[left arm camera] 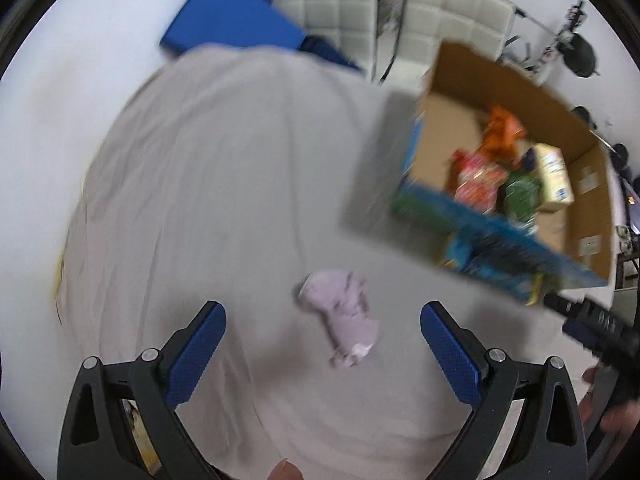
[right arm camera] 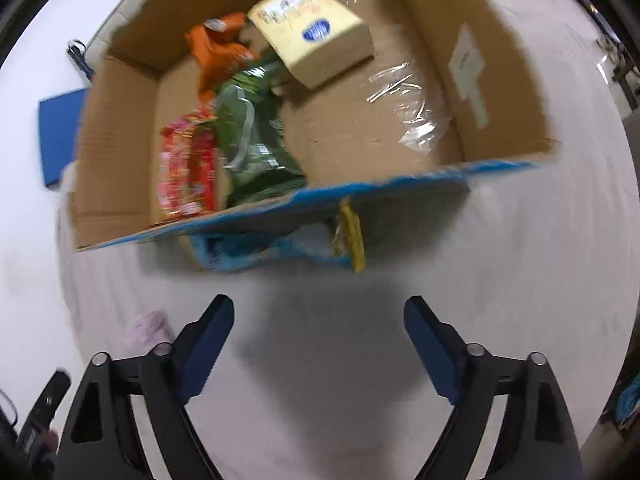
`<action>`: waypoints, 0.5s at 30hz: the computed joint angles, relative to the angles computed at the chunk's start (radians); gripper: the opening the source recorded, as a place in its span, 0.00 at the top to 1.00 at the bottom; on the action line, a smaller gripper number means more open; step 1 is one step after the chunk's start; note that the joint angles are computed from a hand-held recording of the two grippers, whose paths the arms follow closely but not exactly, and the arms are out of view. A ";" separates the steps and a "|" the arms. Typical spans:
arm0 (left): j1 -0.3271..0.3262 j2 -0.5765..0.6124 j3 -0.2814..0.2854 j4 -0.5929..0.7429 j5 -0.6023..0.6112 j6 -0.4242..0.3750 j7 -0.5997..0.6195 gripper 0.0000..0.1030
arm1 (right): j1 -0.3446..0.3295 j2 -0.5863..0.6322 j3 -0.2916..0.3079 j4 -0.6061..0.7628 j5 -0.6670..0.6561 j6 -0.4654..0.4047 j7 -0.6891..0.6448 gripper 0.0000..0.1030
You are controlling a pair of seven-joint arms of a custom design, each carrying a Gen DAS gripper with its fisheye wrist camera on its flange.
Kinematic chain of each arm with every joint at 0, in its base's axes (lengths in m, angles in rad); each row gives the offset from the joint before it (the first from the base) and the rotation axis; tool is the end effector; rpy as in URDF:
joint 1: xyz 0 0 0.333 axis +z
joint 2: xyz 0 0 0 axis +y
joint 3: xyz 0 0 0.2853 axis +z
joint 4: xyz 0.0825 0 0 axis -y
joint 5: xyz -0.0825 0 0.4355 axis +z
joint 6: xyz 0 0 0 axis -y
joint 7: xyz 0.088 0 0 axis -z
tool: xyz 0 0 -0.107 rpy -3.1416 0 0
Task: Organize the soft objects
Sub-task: 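Grasp the lavender sock with the left tool while the right tool grasps the blue ice-cream wrapper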
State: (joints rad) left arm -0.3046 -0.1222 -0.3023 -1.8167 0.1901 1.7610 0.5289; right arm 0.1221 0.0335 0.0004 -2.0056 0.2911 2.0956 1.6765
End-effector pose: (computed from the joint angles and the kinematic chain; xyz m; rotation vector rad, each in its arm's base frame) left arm 0.4869 -0.3259 0.5523 -2.4370 1.6056 -0.1008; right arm 0.6064 0.0887 0.3924 -1.9401 2.1940 0.2436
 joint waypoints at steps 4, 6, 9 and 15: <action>-0.002 -0.029 0.001 -0.086 -0.038 -0.001 -0.008 0.03 | 0.005 0.036 0.008 -0.023 -0.016 0.086 -0.034 0.19; 0.001 -0.043 0.003 -0.123 -0.059 0.005 -0.005 0.03 | 0.005 0.045 0.011 -0.034 -0.011 0.124 -0.043 0.34; 0.002 -0.041 0.005 -0.149 -0.094 0.012 0.003 0.03 | -0.001 0.054 0.017 -0.052 0.048 0.146 -0.081 0.74; 0.003 -0.010 0.007 -0.145 -0.111 0.026 0.017 0.03 | 0.025 -0.058 0.030 -0.135 0.138 0.048 -0.259 0.78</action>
State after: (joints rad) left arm -0.3012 -0.1322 -0.2956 -1.9617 0.0791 1.7868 0.5461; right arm 0.1474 -0.0241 0.0306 -2.1408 0.4292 2.1435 1.4177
